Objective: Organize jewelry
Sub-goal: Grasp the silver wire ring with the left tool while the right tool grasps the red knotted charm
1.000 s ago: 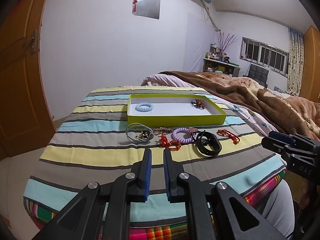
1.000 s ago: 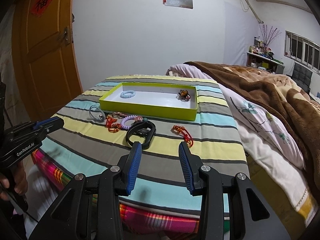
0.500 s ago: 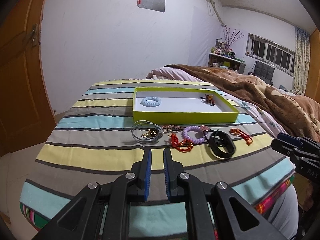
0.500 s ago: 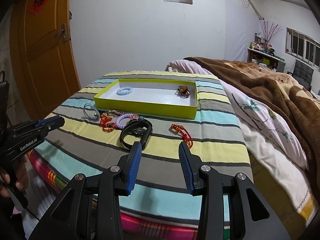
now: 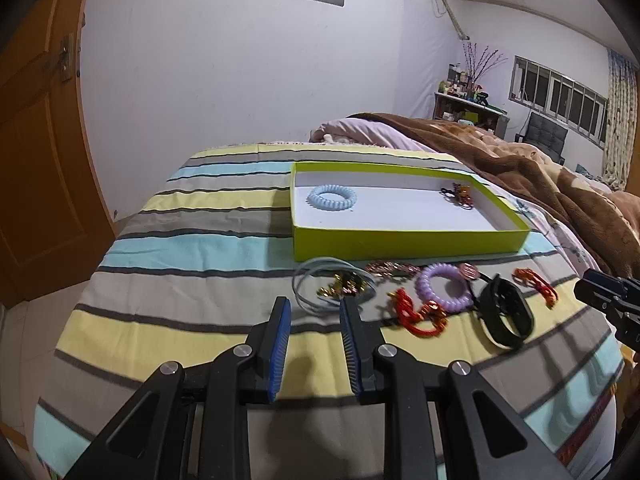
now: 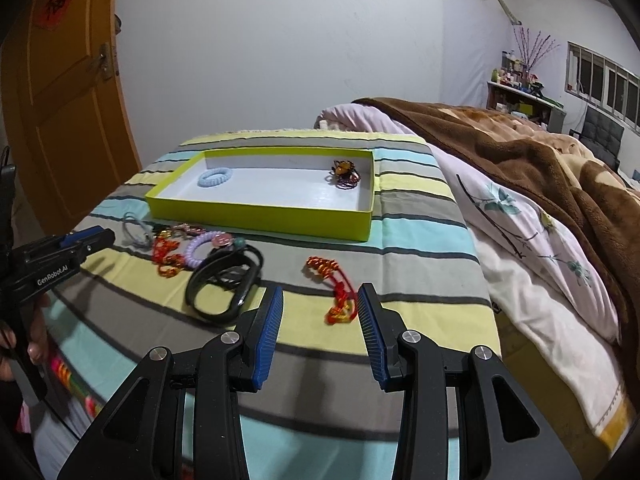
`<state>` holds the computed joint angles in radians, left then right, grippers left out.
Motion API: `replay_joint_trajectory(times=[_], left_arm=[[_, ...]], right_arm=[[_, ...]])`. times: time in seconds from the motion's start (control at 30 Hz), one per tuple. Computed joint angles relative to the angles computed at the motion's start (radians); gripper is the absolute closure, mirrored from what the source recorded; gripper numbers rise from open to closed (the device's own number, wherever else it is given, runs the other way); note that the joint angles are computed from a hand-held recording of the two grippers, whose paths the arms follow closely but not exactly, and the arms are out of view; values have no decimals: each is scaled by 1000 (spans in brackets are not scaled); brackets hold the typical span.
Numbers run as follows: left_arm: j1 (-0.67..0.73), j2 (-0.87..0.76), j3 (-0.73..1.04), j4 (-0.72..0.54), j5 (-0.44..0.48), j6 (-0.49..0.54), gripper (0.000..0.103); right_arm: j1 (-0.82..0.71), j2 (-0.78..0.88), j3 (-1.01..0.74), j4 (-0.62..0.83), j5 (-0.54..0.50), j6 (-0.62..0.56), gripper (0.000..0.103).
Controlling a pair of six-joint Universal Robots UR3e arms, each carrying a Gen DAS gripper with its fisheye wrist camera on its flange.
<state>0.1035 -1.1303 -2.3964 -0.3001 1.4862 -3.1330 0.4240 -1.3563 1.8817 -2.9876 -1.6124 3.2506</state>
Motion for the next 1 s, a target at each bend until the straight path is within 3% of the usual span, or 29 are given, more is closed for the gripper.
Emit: replay_joint_trajectory(times=[0.17,0.23,0.37,0.7,0.73,0.8,0.83,0.93,1.0], left_arm=[[26,-82,41,3,-24,11,72],[51,-102,69,-46,-66,23,72],[35,-164,118,-53,-40,23,71],[51,-214,190,-119,-108,21,72],[53,-219,196,-118,-113,17,73],[40,-241,215,-115,-91,6,85],[34,-250,222,-116,-83,2,90],[24,-254,225,-114,-69,-2,101],[23,-243,213,-100,-65,-2,102]], right_arm=[[-27,64,-73,52,26,-16,63],[-32,87,-103,77,35,-24,63],[-40,136,-181,158,51,-41,63],[-53,203,-298,283,81,-58,66],[-51,206,-305,288,72,-60,69],[-45,208,-311,295,56,-61,89],[-44,207,-313,298,55,-61,92],[-39,200,-303,294,49,-55,94],[-41,191,-292,291,54,-51,94]])
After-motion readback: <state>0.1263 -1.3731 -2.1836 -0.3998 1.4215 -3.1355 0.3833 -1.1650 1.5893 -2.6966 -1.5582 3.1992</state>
